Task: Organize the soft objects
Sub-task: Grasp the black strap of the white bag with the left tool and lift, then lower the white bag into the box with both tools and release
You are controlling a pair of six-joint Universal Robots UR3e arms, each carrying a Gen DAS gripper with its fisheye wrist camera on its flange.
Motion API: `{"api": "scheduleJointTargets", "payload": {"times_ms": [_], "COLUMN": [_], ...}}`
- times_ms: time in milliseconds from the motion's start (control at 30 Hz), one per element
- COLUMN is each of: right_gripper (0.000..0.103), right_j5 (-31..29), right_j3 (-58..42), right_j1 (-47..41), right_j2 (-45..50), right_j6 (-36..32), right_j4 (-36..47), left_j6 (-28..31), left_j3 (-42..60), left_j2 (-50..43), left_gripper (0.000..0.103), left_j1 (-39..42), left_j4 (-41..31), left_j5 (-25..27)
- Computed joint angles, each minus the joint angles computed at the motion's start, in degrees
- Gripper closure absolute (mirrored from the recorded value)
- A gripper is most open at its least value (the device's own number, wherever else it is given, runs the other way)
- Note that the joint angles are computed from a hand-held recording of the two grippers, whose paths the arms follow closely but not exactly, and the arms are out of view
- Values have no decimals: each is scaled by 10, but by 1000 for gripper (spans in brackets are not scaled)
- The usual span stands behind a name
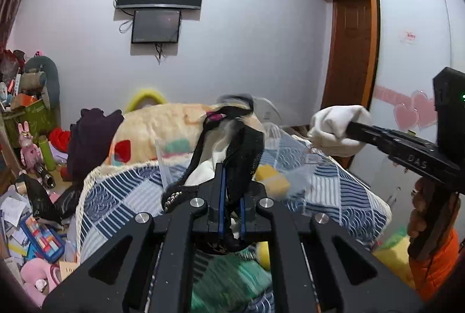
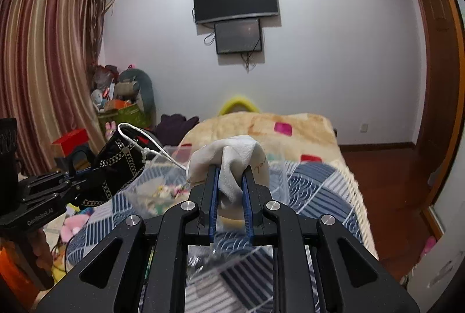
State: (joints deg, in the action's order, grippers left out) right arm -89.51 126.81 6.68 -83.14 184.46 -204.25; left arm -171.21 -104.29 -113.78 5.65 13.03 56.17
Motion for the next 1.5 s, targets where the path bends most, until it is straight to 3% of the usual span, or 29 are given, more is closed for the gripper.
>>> {"api": "scheduleJointTargets", "payload": {"times_ms": [267, 433, 700, 1000, 1200, 1333, 1500], "right_gripper": [89, 89, 89, 89, 89, 82, 57], "right_j5": [-45, -48, -46, -31, -28, -22, -21], "right_j3": [-80, -129, -166, -171, -152, -147, -119], "right_j1": [8, 9, 4, -12, -12, -15, -10], "right_j2": [53, 94, 143, 154, 130, 121, 106], "right_j6": [-2, -5, -14, -11, -13, -21, -27], "right_j4": [20, 52, 104, 158, 167, 171, 141], "left_j6": [-13, -5, 7, 17, 17, 18, 13], "left_j3": [156, 220, 357, 432, 412, 372, 308], "left_j2": [-95, -141, -228, -269, -260, -238, -194], "left_gripper": [96, 96, 96, 96, 81, 76, 71], "left_j1": [-27, -49, -71, -88, -90, -86, -72], "left_j4": [-71, -99, -211, -286, -286, -269, -246], "left_j5": [44, 78, 99, 121, 127, 119, 94]}}
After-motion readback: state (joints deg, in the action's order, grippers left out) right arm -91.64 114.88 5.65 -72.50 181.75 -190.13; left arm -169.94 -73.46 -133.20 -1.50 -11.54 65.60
